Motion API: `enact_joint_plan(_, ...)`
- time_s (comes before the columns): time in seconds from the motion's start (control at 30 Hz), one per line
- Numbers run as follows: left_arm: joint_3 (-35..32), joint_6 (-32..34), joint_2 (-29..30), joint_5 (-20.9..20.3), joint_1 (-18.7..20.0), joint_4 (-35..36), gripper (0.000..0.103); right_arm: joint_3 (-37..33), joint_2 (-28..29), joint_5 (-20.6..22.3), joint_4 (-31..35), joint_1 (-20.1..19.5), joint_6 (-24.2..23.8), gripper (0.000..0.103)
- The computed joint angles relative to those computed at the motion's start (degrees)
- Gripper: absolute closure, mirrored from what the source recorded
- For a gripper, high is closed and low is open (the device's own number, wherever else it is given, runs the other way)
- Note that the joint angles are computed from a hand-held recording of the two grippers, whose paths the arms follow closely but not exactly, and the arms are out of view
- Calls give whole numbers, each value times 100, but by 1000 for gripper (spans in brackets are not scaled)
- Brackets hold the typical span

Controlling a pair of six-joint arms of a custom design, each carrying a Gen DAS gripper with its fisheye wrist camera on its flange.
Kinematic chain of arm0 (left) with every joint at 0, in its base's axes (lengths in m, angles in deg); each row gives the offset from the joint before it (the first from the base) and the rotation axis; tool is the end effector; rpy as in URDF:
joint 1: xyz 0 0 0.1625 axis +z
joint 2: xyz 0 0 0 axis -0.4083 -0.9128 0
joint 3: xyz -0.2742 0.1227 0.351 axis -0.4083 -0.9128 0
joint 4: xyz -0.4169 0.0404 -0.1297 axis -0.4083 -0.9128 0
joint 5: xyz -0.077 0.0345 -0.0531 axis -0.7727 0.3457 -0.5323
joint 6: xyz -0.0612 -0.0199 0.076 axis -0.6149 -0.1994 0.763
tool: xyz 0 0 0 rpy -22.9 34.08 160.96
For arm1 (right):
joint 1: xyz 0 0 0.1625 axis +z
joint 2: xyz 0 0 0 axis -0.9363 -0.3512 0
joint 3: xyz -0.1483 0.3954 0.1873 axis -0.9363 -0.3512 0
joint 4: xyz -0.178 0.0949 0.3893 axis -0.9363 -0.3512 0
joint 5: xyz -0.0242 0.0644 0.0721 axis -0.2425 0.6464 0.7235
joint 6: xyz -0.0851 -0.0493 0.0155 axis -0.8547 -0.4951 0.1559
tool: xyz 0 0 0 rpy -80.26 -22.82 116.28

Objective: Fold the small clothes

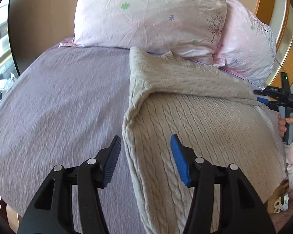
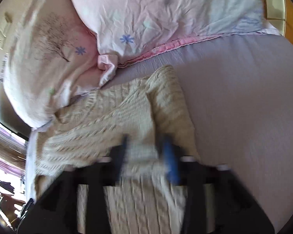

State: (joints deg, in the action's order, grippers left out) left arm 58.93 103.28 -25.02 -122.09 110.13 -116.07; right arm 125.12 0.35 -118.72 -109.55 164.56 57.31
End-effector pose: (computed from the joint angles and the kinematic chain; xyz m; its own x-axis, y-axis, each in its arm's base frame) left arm 0.1506 -0.5212 0.3006 -0.8159 -0.1348 -0.5622 0.3109 0.7176 -0.6232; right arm 0.1763 -0.7745 -0.0342 -0.9483 -0.0806 0.3069 -0.2233 0.8565 -0.4653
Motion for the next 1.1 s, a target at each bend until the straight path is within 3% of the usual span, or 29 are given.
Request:
enact_joint_plan(0.07,94,-120,-88,-113,55,112,48,702,-383,78,-531,19,-144,36)
enact_joint_plan(0.2,335,-436,-326,-583,215,475,48,1763,-983,180,-614,-134,-34,47)
enact_joint_plan(0.3,636,-412,-400,-755,203,200,48,2429,-1272,293,-640,-309,20,50)
enact_joint_plan(0.37,831,-487,-494,-940,204,136,48,2949,-1445,636,-893,-424,-221,54)
enact_joint_plan(0.43,1069,-511,-615,-1023,178,38,53,3387,-1635,1084,-857,-561,-427,72)
enact_joint_plan(0.5,1300,-591,-761,-1080,170,-48,61,3745,-1758,1570,-736,-732,-705,79)
enact_joint_plan(0.53,1391,-637,-825,-1120,176,-71,63,3871,-1807,1662,-748,-768,-830,91)
enact_joint_plan(0.63,1569,-750,-946,-1195,180,-103,71,4198,-1910,1962,-712,-920,-1102,95)
enact_joint_plan(0.73,1618,-921,-1043,-1319,196,129,83,4288,-1927,2163,-799,-957,-1172,96)
enact_joint_plan(0.8,1584,-992,-1089,-1419,198,446,95,4345,-1982,2581,-932,-1020,-1184,96)
enact_joint_plan(0.87,1543,-968,-1134,-1507,188,524,96,4353,-2056,2935,-1059,-1047,-1174,96)
enact_joint_plan(1.0,957,-1032,-1354,-2129,253,805,96,4084,-2093,3756,-1517,-1027,-823,96)
enact_joint_plan(1.1,198,-1046,-1070,-2029,176,742,96,3406,-1856,4123,-1654,-943,-235,96)
